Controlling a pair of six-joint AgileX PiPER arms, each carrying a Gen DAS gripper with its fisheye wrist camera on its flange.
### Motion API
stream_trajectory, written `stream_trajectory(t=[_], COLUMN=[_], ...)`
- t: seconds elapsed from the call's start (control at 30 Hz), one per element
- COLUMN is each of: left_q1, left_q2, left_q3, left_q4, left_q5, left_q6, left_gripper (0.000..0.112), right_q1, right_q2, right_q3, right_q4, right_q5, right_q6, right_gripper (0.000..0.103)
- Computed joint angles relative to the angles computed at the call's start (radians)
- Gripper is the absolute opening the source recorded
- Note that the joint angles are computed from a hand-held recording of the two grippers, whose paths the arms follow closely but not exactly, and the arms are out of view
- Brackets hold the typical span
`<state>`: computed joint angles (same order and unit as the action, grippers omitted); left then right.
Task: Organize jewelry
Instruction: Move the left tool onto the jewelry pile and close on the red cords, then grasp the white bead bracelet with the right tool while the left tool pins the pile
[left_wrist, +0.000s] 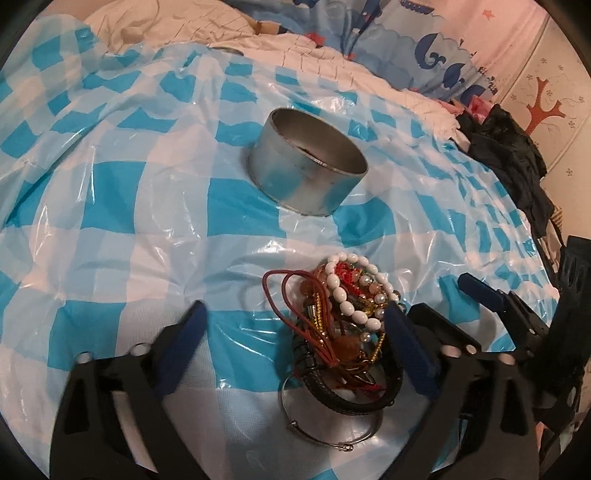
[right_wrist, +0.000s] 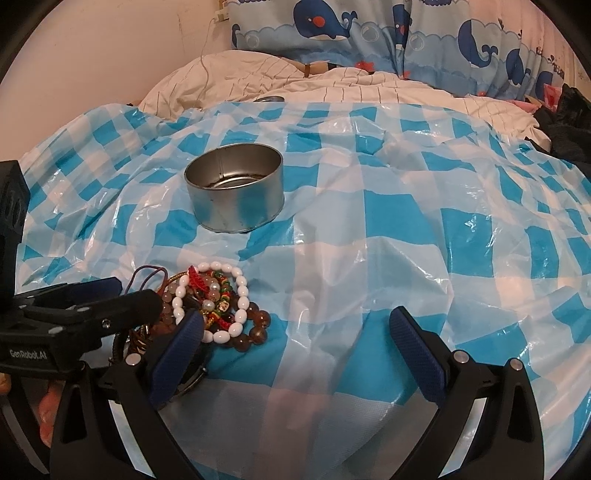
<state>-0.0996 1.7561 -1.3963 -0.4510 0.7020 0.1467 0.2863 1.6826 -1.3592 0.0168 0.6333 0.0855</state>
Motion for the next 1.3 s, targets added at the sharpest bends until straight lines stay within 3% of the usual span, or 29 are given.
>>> stream_trajectory(t=[0.03, 0.1, 0.2, 0.3, 0.53, 0.83, 0.97, 1.1, 1.3], left_q1=[0.009, 0.02, 0.036, 0.038, 0.074, 0.128, 0.141, 0.135, 0.128], left_q2=[0.002, 0.017, 0.032, 0.004, -0.041, -0.082, -0.078, -0.068, -0.071], left_q3=[-0.001, -0.009, -0.012, 0.018, 0.053, 0.069, 0.069, 0.06, 0.063], left_q4=[-0.023, -0.061, -0.124, -0.147, -0.238, -0.249, -0.239, -0.239, -0.234], left_q5=[0.006, 0.032, 0.057, 0.017, -0.013, -0.051, -0.042, -0.031, -0.034], left_q6=[0.028, 0.075, 0.135, 0.17, 0.247, 0.25, 0.241, 0.24, 0.24], left_gripper=[0.072, 0.04, 0.021, 0.007, 0.004, 0.003, 0.003, 0.003, 0.003], right_q1=[0.002, -0.001, -0.008, -0.012, -0.014, 0.021, 0.053, 0.039, -0.053], right_q2=[0.0, 0.001, 0.001, 0.002, 0.002, -0.019, 0.019, 0.087, 0.073], right_q3=[0.0, 0.001, 0.0, -0.001, 0.001, 0.03, -0.001, -0.062, -0.026], right_q4=[-0.009, -0.001, 0.006, 0.013, 0.026, 0.1, 0.084, 0.13, 0.37], right_q5=[0.001, 0.001, 0.002, 0.003, 0.0, -0.049, -0.024, 0.039, 0.017], right_q6=[0.006, 0.0, 0.002, -0.003, -0.022, -0.164, -0.202, -0.232, -0.344], right_gripper=[0.096, 0.096, 0.096, 0.096, 0.096, 0.096, 0.094, 0.057, 0.026])
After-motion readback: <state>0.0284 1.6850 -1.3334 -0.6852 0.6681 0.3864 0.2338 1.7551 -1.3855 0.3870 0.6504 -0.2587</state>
